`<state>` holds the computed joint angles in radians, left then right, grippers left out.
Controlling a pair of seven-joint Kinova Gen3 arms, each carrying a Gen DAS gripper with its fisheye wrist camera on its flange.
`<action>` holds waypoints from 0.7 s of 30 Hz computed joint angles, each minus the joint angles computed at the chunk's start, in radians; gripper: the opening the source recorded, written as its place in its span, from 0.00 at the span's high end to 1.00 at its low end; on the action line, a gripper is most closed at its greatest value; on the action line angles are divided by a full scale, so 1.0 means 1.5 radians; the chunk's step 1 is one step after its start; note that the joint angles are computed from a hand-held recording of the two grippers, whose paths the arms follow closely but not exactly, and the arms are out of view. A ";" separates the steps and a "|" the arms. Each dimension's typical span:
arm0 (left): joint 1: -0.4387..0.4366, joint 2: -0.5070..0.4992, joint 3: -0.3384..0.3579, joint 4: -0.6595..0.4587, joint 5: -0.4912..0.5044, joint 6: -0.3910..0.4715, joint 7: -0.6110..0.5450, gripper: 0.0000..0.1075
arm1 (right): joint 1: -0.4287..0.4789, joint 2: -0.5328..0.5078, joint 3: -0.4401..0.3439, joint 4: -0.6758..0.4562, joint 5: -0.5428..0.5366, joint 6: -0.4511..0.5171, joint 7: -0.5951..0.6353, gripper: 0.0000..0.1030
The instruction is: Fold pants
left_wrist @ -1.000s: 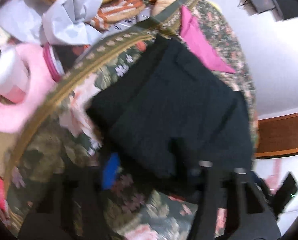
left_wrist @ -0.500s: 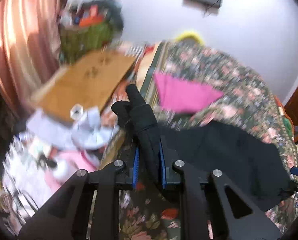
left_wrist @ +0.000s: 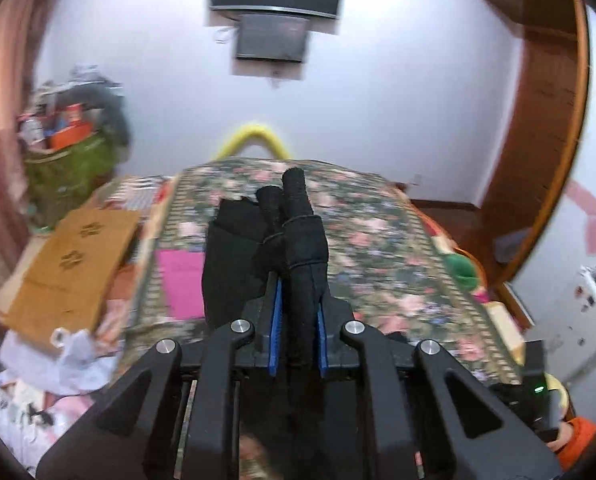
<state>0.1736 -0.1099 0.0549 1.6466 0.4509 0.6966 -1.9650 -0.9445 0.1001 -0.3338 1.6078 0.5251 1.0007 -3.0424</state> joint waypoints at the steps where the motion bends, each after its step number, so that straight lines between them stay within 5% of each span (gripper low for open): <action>1: 0.009 0.008 0.009 -0.007 0.004 0.003 0.001 0.88 | 0.000 -0.002 0.000 0.005 0.001 -0.006 -0.003 0.31; 6: 0.051 0.060 0.054 -0.037 0.032 0.034 -0.004 0.88 | 0.006 -0.010 -0.002 0.019 0.001 -0.027 -0.010 0.31; 17: 0.108 0.148 0.107 -0.077 -0.042 0.160 0.044 0.85 | -0.009 -0.032 -0.030 0.035 0.022 0.008 -0.053 0.31; 19: 0.111 0.150 0.109 -0.084 -0.047 0.189 0.040 0.80 | -0.013 -0.036 -0.036 0.038 0.027 0.019 -0.065 0.31; 21: 0.099 0.149 0.106 -0.086 -0.022 0.219 0.016 0.64 | -0.018 -0.037 -0.043 0.036 0.035 0.032 -0.078 0.31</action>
